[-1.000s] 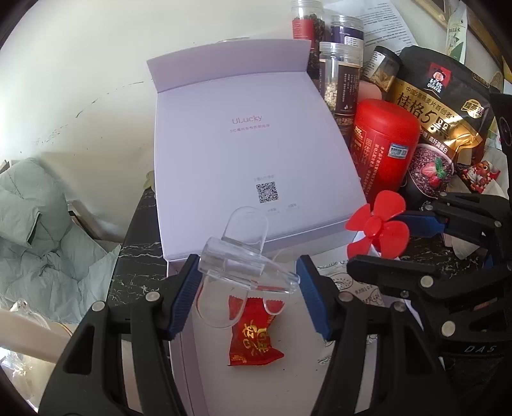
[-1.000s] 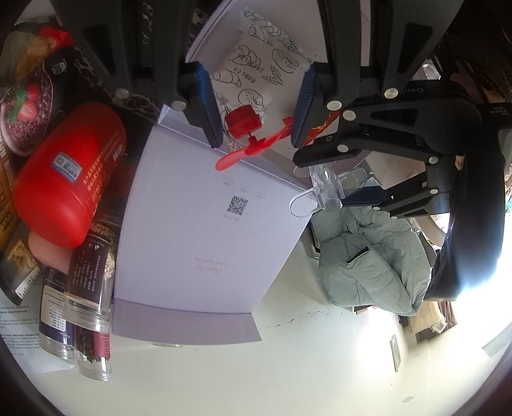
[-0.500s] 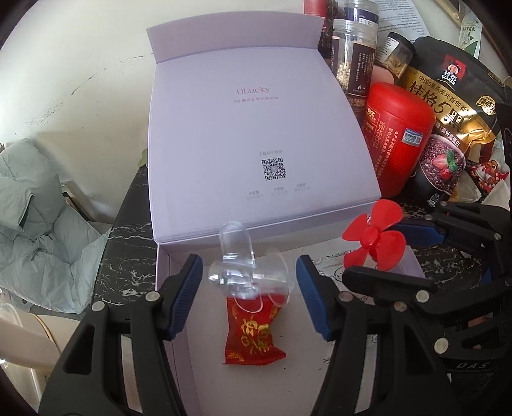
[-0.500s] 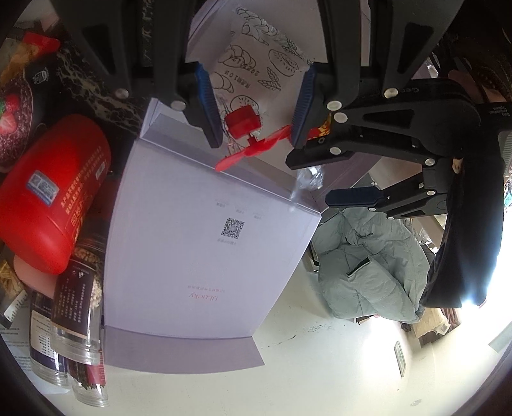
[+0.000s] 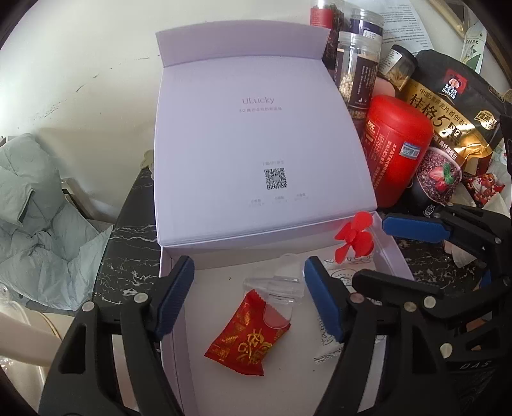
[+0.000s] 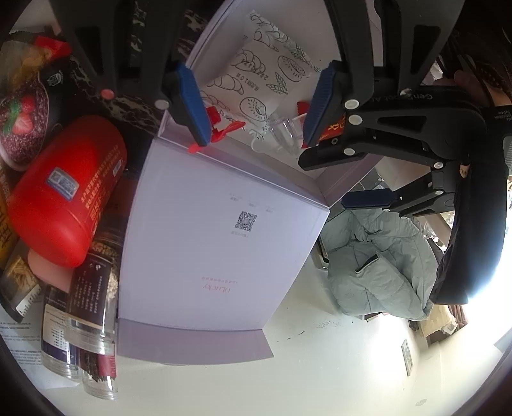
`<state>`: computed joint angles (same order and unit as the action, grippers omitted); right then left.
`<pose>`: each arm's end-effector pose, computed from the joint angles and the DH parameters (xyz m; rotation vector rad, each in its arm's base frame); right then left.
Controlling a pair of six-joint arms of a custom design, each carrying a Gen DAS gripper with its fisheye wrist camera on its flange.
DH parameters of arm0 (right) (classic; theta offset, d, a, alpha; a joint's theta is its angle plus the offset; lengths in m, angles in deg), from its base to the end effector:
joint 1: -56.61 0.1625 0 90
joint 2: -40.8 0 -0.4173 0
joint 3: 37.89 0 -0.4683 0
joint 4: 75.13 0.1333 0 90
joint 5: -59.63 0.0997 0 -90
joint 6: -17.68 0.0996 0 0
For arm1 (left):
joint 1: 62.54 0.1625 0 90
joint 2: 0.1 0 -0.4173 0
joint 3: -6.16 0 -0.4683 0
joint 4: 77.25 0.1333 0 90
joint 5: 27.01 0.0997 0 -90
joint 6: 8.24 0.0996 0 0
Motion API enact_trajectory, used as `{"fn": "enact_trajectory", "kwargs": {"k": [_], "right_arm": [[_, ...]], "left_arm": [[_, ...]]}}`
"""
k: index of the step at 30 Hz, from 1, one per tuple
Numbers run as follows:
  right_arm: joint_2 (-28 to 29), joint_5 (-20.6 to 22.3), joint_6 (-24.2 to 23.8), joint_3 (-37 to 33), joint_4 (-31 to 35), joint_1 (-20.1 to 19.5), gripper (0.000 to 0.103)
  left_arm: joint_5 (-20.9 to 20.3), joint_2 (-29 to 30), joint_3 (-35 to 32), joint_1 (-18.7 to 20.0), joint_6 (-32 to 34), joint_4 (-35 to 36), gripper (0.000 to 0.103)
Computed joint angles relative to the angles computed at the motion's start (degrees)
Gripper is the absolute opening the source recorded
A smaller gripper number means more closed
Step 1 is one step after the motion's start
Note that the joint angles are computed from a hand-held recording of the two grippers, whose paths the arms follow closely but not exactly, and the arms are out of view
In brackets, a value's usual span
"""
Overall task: Organize objects
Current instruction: 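Withdraw both open grippers up and away from the lavender box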
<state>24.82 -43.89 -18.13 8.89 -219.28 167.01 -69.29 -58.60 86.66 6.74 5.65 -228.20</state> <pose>0.4285 -0.8365 -0.0118 1.2621 -2.5091 0.5303 -0.0795 -0.7952 0.3534 0.3288 2.2228 -0.8422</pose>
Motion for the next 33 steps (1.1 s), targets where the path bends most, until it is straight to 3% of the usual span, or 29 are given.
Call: {"fn": "enact_trajectory", "kwargs": {"k": [11,16,20,33], "right_arm": [[-3.0,-3.5,1.7,4.7,-3.5,1.0,0.062],[-4.9,-2.7,1.9,7.7,-5.4,1.3,0.062],[-6.7,-2.8,2.3,10.4,-7.4,1.6,0.062],[-11.8,-2.6,3.5,17.9,-12.7,4.2,0.062]], "left_arm": [[0.6,-3.1,3.8,-1.3,1.5,-3.6,0.080],[-0.9,-5.2,5.8,-1.7,0.0,-3.3,0.080],[0.5,-6.7,7.9,-2.8,0.7,-6.2,0.080],[4.1,-13.6,14.4,-6.2,-3.6,-5.7,0.080]]}}
